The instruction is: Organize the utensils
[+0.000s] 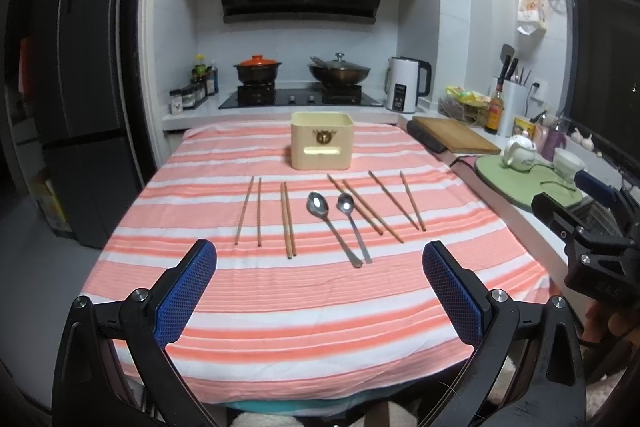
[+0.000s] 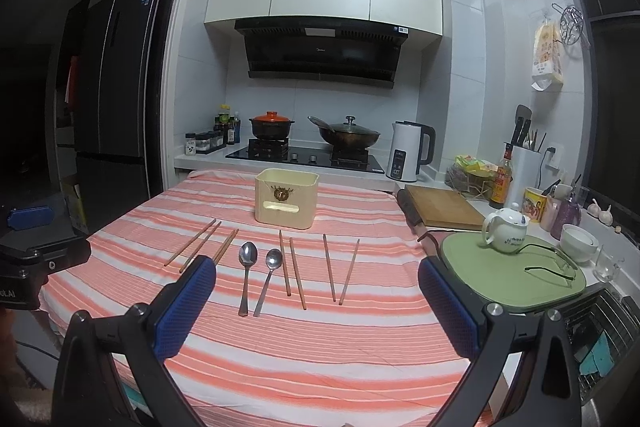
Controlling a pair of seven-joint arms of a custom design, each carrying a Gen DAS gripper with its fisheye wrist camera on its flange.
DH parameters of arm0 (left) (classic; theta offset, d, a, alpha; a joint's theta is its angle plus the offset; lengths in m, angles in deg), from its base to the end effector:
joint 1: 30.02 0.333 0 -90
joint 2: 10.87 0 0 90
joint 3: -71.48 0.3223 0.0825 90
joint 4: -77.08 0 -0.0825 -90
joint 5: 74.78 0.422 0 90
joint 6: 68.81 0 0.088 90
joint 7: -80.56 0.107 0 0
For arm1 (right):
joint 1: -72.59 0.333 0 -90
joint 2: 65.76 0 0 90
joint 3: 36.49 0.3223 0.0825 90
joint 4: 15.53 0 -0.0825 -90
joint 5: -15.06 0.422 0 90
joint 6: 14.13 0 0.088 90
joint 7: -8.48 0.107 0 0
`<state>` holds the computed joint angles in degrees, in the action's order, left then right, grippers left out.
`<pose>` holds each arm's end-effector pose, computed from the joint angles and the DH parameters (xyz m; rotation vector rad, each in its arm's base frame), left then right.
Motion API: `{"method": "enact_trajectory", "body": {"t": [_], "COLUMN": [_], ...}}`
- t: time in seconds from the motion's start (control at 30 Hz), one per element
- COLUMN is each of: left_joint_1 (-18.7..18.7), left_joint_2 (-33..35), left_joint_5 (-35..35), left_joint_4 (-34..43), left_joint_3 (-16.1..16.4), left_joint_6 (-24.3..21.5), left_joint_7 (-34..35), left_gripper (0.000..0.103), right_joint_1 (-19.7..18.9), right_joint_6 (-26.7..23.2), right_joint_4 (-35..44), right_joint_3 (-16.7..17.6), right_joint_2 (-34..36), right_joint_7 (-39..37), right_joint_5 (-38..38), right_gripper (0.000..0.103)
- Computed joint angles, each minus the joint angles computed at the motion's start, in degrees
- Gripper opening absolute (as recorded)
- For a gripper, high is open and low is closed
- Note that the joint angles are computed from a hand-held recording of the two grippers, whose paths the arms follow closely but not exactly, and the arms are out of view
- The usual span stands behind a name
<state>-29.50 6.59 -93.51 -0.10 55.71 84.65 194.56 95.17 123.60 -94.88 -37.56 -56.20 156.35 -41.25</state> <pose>0.7220 -0.1472 0.6880 -1.2691 1.9462 -1.2011 0.6469 0.2503 0.7265 -1.3893 1.6573 -1.2243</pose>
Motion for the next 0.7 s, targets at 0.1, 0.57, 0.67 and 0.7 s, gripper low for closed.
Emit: {"method": "enact_trajectory", "body": {"t": [0.1, 0.57, 0.67, 0.7], "left_joint_1": [0.0, 0.3, 0.2, 0.1], "left_joint_2": [0.1, 0.8, 1.0, 1.1], "left_joint_5": [-0.1, -1.4, -1.4, -1.2], "left_joint_4": [0.2, 1.1, 1.5, 1.6], "left_joint_3": [0.0, -0.4, -0.2, 0.0], "left_joint_6": [-0.2, -2.1, -2.8, -3.2], "left_joint_7": [0.0, -0.5, -0.9, -1.3], "left_gripper": [0.103, 0.103, 0.103, 0.103], "right_joint_1": [0.0, 0.3, 0.2, 0.2], "right_joint_6": [0.0, -0.2, -0.1, 0.0], "right_joint_4": [0.3, 0.5, 0.3, 0.2], "right_joint_3": [0.0, -0.3, -0.3, -0.3], "right_joint_2": [0.2, 0.3, 0.3, 0.3], "right_joint_7": [-0.4, -0.4, -0.4, -0.1], "right_joint_5": [0.4, 0.3, 0.6, 0.4], "right_gripper": [0.103, 0.103, 0.103, 0.103]}}
